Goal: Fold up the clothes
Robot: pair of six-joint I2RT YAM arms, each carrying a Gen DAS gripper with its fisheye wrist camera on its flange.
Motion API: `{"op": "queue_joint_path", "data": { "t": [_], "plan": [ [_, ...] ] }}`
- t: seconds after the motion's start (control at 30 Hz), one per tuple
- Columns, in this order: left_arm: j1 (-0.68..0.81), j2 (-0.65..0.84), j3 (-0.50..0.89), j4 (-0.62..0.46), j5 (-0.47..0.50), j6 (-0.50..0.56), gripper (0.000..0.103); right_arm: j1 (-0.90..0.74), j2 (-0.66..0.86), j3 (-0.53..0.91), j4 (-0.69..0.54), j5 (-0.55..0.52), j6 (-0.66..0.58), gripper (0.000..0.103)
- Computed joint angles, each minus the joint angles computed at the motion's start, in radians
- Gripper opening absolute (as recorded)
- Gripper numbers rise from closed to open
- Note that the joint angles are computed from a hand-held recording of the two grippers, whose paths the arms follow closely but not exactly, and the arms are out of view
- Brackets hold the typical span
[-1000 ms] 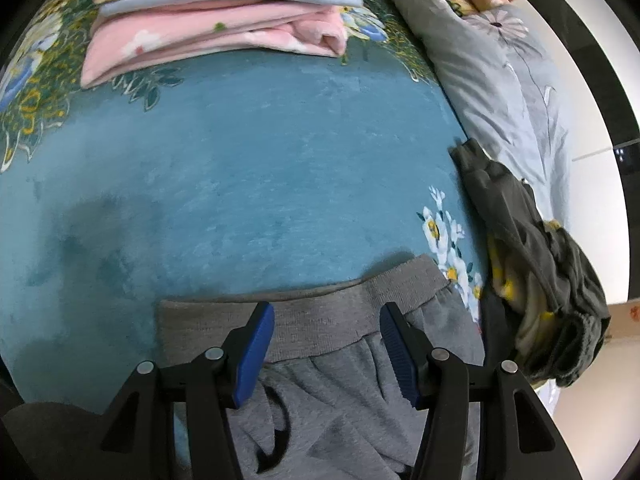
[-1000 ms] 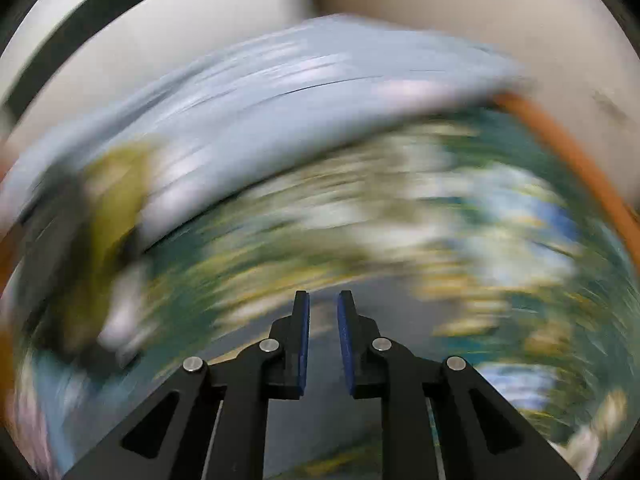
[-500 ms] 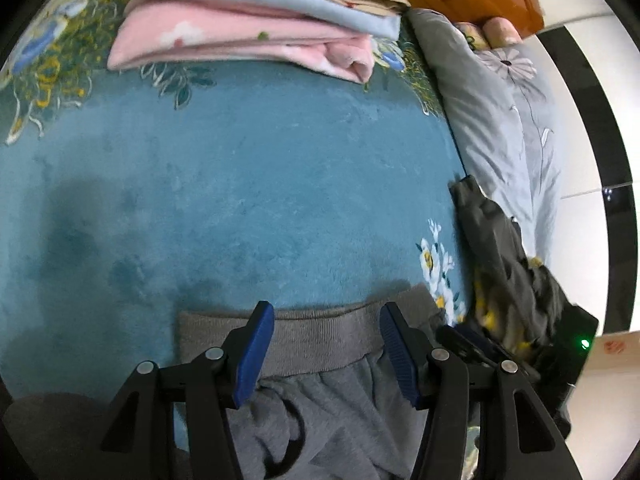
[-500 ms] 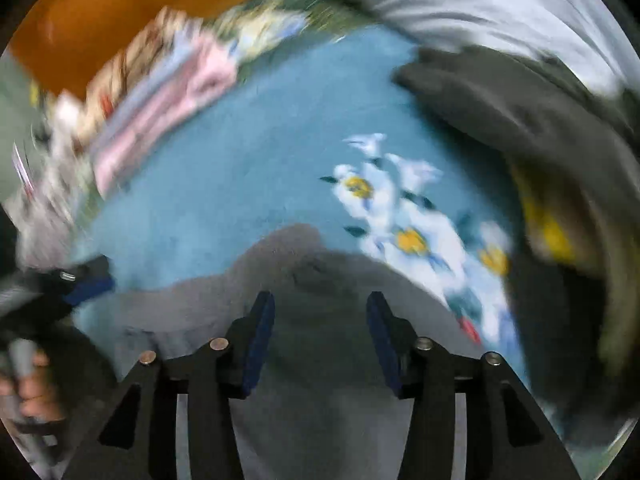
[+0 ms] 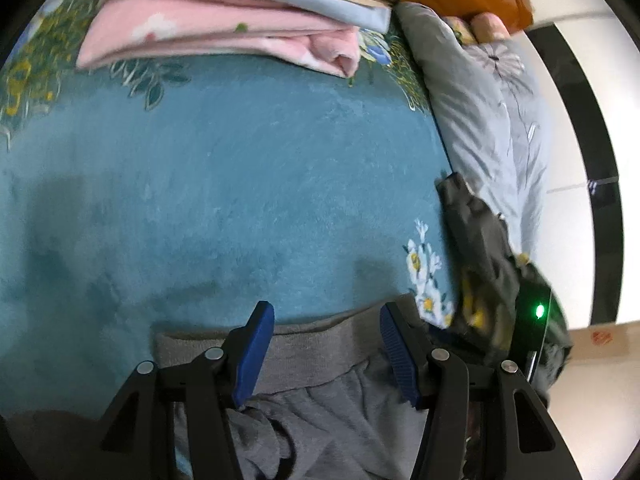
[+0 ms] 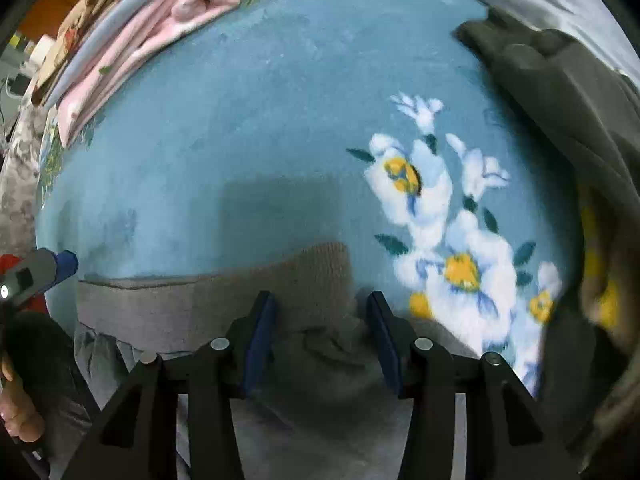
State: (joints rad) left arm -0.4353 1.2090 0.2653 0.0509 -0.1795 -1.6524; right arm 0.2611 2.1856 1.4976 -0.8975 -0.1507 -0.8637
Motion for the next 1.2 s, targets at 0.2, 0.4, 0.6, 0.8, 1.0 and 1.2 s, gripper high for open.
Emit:
{"op": "queue_joint_path", "data": {
  "t": [0.2,0.4,0.6,0.8,1.0,1.2],
  "plan": [
    [0.001,-0.018,-0.026,0.043,0.006,-0.005,0.061,0.029,-0.190,-0.151,0.178,-0.006,-0.002,0.013],
    [0.034,-0.005,-0.035,0.066,0.058,0.017,0.063,0.095,-0.086,0.002,0.192,0.097,0.110,0.013],
    [0.072,0.045,-0.023,0.082,0.158,0.076,0.064,0.083,-0.037,0.057,0.147,0.101,0.209,0.026],
    [0.109,0.174,0.077,-0.031,0.271,0.134,0.064,-0.070,-0.221,0.075,0.055,-0.098,0.196,0.060],
    [0.038,0.185,0.180,-0.221,0.225,0.139,0.062,-0.457,-0.340,0.090,-0.099,-0.247,0.063,0.061],
    [-0.007,0.055,0.161,-0.326,0.157,0.047,0.064,-0.937,-0.132,0.449,-0.342,-0.287,-0.055,0.061]
  ]
}}
